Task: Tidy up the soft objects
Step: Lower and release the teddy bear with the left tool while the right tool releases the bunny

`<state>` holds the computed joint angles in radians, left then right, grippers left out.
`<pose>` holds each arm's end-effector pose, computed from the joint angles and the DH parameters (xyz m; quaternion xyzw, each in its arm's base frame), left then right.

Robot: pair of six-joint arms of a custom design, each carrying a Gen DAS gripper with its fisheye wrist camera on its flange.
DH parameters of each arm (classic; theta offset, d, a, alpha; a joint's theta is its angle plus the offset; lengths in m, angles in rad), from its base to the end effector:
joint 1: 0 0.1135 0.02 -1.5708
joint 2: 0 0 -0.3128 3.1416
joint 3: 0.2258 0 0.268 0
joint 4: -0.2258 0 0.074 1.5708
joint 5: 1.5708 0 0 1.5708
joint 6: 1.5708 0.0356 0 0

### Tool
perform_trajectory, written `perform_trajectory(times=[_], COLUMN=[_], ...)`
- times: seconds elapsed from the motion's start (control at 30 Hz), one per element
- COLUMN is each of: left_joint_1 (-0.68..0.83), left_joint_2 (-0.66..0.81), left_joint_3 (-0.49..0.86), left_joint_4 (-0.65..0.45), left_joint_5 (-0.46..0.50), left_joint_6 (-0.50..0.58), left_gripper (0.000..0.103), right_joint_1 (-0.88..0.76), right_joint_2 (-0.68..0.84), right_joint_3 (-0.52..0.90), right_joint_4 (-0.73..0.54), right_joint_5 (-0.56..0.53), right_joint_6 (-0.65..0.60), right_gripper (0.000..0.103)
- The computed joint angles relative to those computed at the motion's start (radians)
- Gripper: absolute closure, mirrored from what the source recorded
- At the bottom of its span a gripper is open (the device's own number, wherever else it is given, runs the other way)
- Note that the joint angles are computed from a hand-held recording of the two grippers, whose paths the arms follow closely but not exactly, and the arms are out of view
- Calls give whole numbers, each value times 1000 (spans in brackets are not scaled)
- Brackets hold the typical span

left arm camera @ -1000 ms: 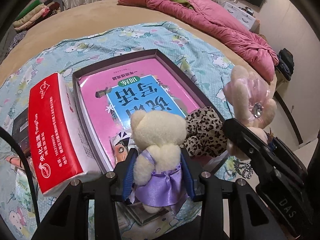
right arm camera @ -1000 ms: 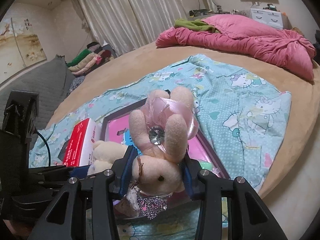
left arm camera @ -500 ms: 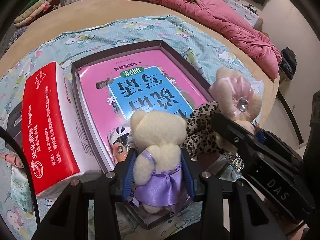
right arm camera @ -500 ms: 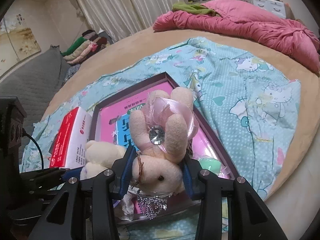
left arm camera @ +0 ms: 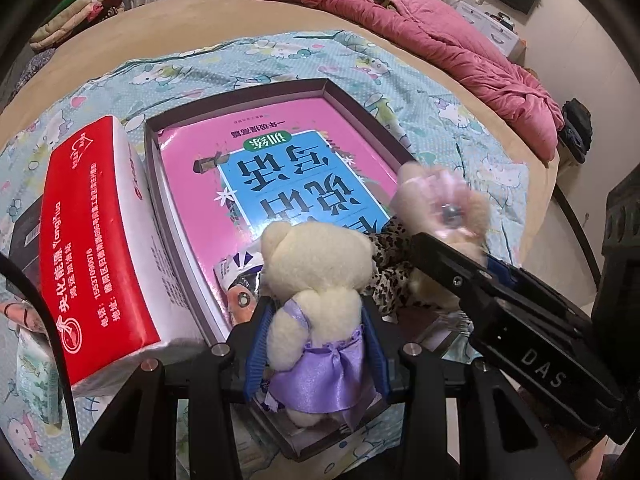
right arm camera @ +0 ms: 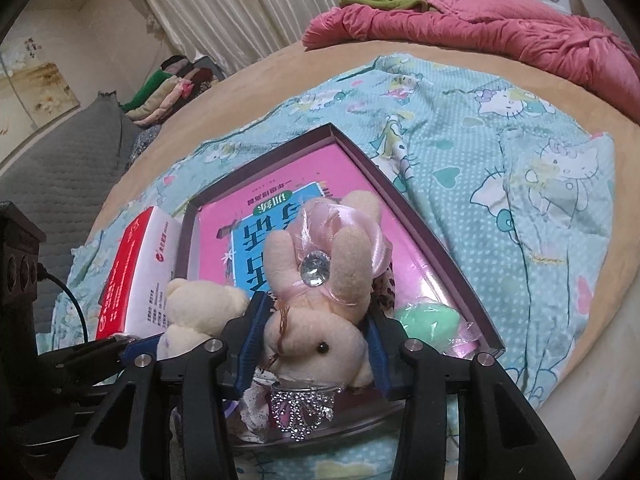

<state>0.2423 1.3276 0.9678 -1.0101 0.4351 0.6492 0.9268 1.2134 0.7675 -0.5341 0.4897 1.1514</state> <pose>0.2283 0.0410 0.2771 0.2175 0.9471 -0.1516 0.1809 0.1520 0.1745 0.2605 0.1741 0.9144 0.1259 0.3431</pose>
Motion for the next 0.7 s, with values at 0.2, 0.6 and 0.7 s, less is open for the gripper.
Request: perform_trajectory(times=[0.2, 0.6, 0.7], left_joint_1=[-4, -10, -11], left_joint_2=[-1, 0, 0], left_joint_3=[-5, -6, -6], left_joint_4=[7, 2, 2], left_joint_5=[-1, 7, 7], left_joint_6=[-3, -10, -12], left_gripper=[60, 58, 56], right_joint_1=[6, 41, 54], right_joint_2=[3, -31, -54], right_joint_3=[3, 18, 19], right_joint_4=[8, -48, -71], right_joint_5=[6, 73, 103], right_joint_6=[-2, 46, 71], right_gripper=[51, 40, 37])
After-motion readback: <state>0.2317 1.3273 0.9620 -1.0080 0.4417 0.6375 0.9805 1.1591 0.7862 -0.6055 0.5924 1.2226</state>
